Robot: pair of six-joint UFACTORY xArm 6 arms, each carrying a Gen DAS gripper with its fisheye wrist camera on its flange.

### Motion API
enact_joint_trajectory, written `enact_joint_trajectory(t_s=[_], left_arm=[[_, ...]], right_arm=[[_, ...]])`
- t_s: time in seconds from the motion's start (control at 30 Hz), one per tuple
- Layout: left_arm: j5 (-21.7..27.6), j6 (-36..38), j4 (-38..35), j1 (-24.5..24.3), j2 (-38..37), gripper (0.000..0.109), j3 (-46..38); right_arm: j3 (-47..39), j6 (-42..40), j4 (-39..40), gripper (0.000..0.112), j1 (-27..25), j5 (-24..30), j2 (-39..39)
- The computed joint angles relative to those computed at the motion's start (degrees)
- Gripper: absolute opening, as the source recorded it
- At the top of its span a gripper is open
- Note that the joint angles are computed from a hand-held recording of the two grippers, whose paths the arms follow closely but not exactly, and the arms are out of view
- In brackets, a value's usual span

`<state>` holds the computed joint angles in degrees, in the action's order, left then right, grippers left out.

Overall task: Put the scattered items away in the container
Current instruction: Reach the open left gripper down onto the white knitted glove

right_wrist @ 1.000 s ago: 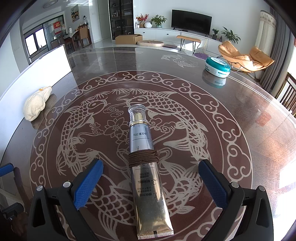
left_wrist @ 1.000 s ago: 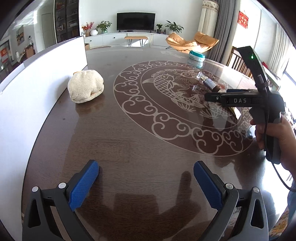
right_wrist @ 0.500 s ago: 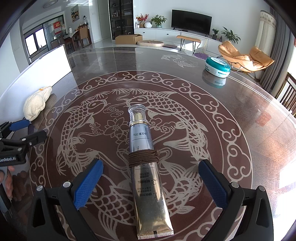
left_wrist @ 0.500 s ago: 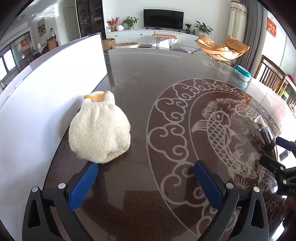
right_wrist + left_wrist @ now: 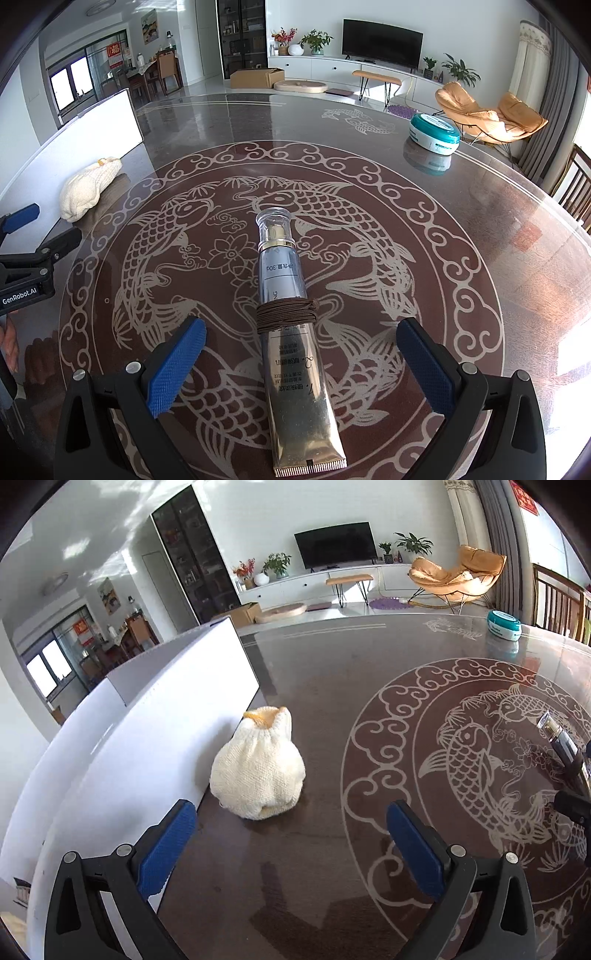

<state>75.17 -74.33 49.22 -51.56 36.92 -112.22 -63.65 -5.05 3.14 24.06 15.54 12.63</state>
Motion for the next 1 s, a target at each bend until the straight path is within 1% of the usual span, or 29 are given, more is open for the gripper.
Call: enact_joint_trajectory(t_s=[0.1, 0.17, 0.27, 0.3, 0.37, 0.4, 0.43, 0.47, 0.5, 0.53, 0.57, 0.6, 0.63, 0.67, 0.73, 0.83, 0.9, 1.0], left_arm=[[-2.0, 1.2, -2.6, 2.9, 0.3, 0.103, -1.7], [-1.7, -0.3, -3.0, 4.5, 0.2, 0.103, -1.7], [-4.0, -1.1, -5.4, 7.0, 0.8, 0.103, -1.5], [-4.0, 0.0, -6.9, 7.7, 2.6, 0.103, -3.5], [-0.8, 3.1, -7.8, 8.0, 6.8, 0.103, -9.0], [-1.5, 3.6, -7.2, 8.0, 7.4, 0.103, -9.5], [-4.5, 4.0, -7.8, 8.5, 6.6, 0.103, -7.9], [-8.7, 4.5, -9.0, 9.3, 5.3, 0.103, -5.4], [-11.9, 4.3, -9.4, 9.8, 4.2, 0.098, -3.2], [-14.9, 4.1, -9.7, 10.2, 3.0, 0.083, -1.0], [-16.8, 3.8, -9.4, 10.3, 2.2, 0.073, 0.4], [-17.9, 3.6, -8.9, 10.2, 1.4, 0.055, 1.6], [-18.6, 3.7, -8.7, 10.0, 0.9, 0.05, 2.6], [-19.4, 3.6, -8.6, 9.7, 0.1, 0.05, 3.8], [-22.5, 2.2, -8.5, 8.8, -3.0, 0.049, 8.8], [-25.1, 0.2, -7.8, 6.1, -7.5, 0.049, 15.5], [-25.6, -2.5, -7.1, 3.5, -10.4, 0.049, 19.6], [-24.7, -6.2, -6.4, 0.1, -12.3, 0.049, 21.9]], right_arm=[[0.0, 0.0, 0.0, 0.103, 0.0, 0.0, 0.0], [0.0, 0.0, 0.0, 0.103, 0.0, 0.0, 0.0], [0.0, 0.0, 0.0, 0.103, 0.0, 0.0, 0.0], [0.0, 0.0, 0.0, 0.103, 0.0, 0.0, 0.0], [0.1, 0.0, 0.0, 0.103, 0.0, 0.0, 0.0], [0.1, 0.0, 0.0, 0.103, 0.0, 0.0, 0.0], [0.1, -0.1, 0.1, 0.103, 0.0, 0.0, -0.1], [0.1, -0.1, 0.1, 0.103, 0.0, 0.0, -0.1], [0.1, 0.0, 0.1, 0.103, 0.0, 0.0, -0.1], [0.1, 0.0, 0.1, 0.103, 0.0, 0.0, -0.1], [0.1, 0.0, 0.1, 0.103, 0.0, 0.0, -0.1], [0.2, 0.0, 0.1, 0.103, 0.0, 0.0, -0.2], [0.2, 0.0, 0.1, 0.103, 0.0, 0.0, -0.2], [0.2, 0.0, 0.0, 0.103, 0.1, 0.0, -0.2], [0.2, 0.1, 0.0, 0.103, 0.1, 0.1, -0.3], [0.2, 0.1, 0.0, 0.103, 0.1, 0.1, -0.3], [0.2, 0.1, 0.0, 0.103, 0.1, 0.0, -0.3], [0.2, 0.1, 0.0, 0.103, 0.1, 0.0, -0.3]])
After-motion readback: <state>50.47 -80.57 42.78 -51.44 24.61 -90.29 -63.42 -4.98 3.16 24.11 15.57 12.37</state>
